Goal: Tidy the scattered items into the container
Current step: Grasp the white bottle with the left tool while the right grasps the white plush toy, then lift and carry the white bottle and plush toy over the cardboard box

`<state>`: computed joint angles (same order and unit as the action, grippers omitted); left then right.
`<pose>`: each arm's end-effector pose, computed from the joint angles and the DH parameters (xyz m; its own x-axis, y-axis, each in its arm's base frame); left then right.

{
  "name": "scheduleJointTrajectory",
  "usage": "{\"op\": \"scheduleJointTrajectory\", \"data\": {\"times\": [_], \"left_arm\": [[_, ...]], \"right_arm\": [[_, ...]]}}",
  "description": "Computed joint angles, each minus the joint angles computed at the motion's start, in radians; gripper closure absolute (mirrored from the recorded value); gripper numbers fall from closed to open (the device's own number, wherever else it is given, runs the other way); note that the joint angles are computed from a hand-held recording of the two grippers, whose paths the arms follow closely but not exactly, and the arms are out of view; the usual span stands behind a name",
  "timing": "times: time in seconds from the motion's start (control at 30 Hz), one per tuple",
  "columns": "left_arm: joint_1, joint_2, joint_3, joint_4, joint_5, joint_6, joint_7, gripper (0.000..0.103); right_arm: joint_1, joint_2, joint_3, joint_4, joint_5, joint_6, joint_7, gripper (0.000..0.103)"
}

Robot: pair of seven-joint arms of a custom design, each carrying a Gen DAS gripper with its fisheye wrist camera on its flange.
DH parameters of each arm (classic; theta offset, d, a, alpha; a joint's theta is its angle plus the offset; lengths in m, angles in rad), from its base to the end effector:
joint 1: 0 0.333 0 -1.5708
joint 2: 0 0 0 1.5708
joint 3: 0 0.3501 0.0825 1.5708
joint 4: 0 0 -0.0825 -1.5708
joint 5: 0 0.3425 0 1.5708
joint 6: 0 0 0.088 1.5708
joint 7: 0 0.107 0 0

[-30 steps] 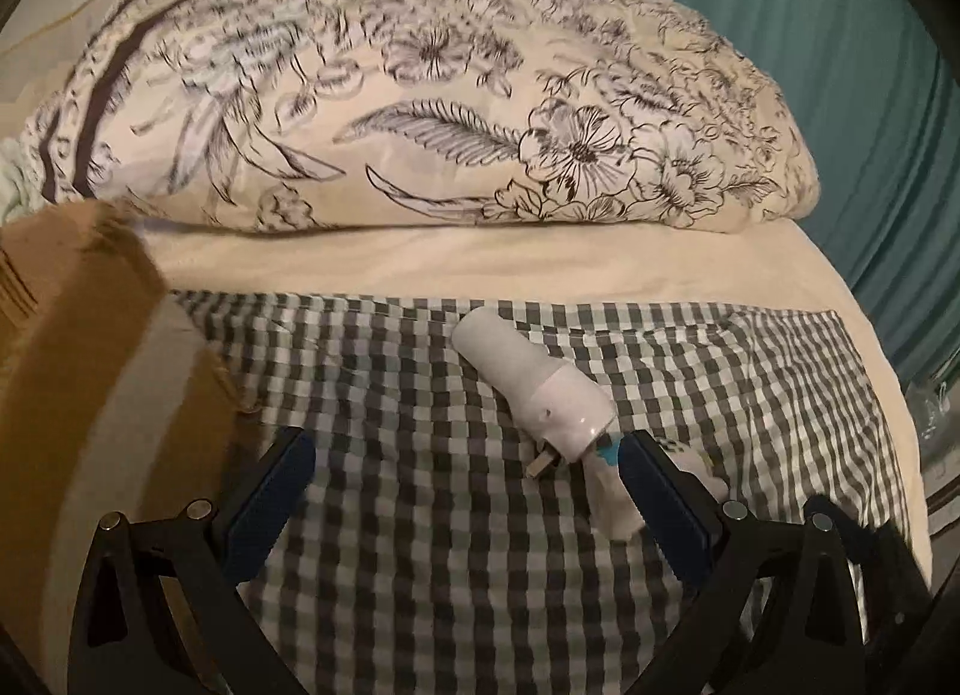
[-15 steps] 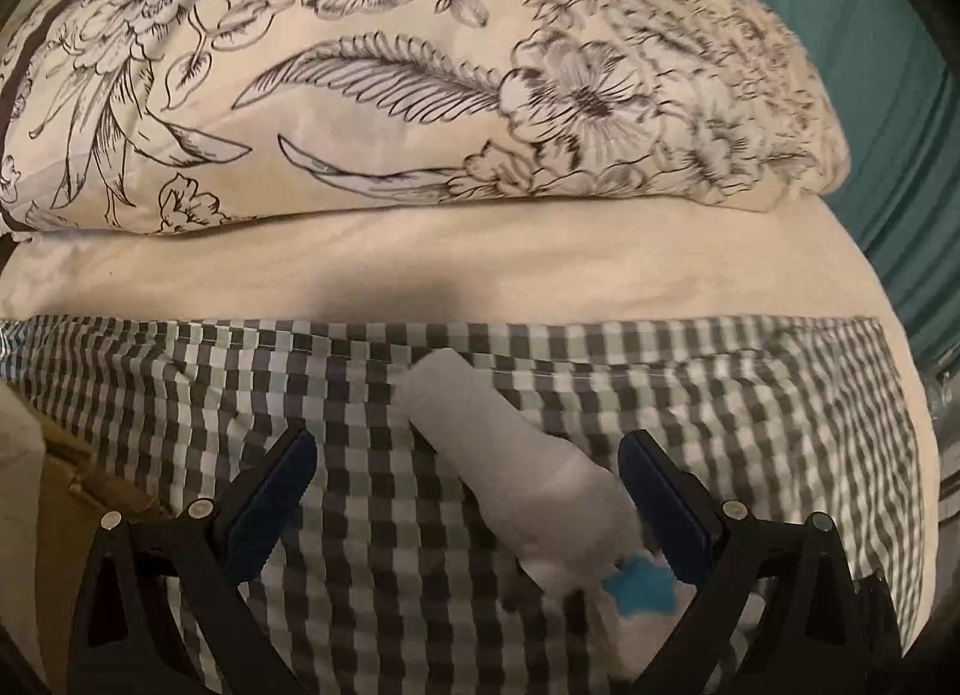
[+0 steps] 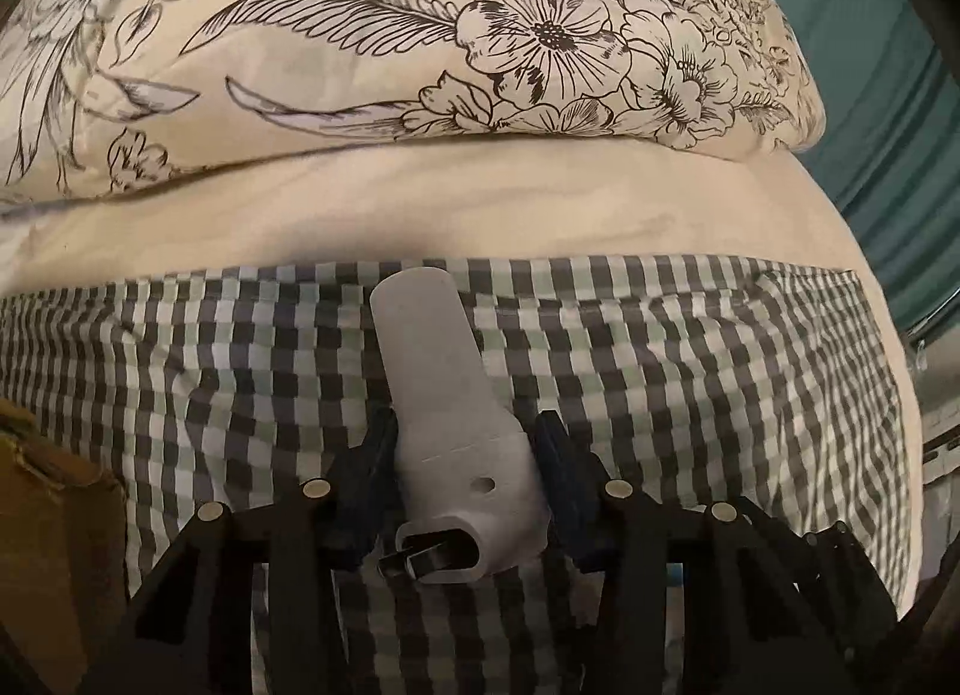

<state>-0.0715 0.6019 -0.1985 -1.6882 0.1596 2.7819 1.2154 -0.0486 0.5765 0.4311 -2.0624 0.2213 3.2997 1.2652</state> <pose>0.6853 -0.1683 0.3652 -0.0259 -0.9868 0.1598 -0.8875 -0.0509 -0.4580 0.6054 0.1808 0.3118 0.3523 -0.9243 -0.1467 -0.7445 -0.1819 -0.6424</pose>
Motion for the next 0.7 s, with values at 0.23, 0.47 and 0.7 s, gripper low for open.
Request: {"op": "scheduleJointTrajectory", "data": {"times": [0.23, 0.47, 0.7], "left_arm": [[-0.009, -0.108, 0.014, -0.153, 0.029, 0.059, -0.027, 0.056], [-0.030, -0.280, 0.032, -0.349, 0.073, 0.134, -0.086, 0.056], [-0.067, -0.466, 0.066, -0.517, 0.173, 0.185, -0.203, 0.056]], "right_arm": [[-0.142, -0.072, 0.122, -0.129, -0.039, 0.064, 0.057, 0.020], [-0.276, -0.191, 0.217, -0.304, -0.139, 0.136, 0.180, 0.020], [-0.452, -0.316, 0.347, -0.441, -0.287, 0.170, 0.365, 0.020]]}}
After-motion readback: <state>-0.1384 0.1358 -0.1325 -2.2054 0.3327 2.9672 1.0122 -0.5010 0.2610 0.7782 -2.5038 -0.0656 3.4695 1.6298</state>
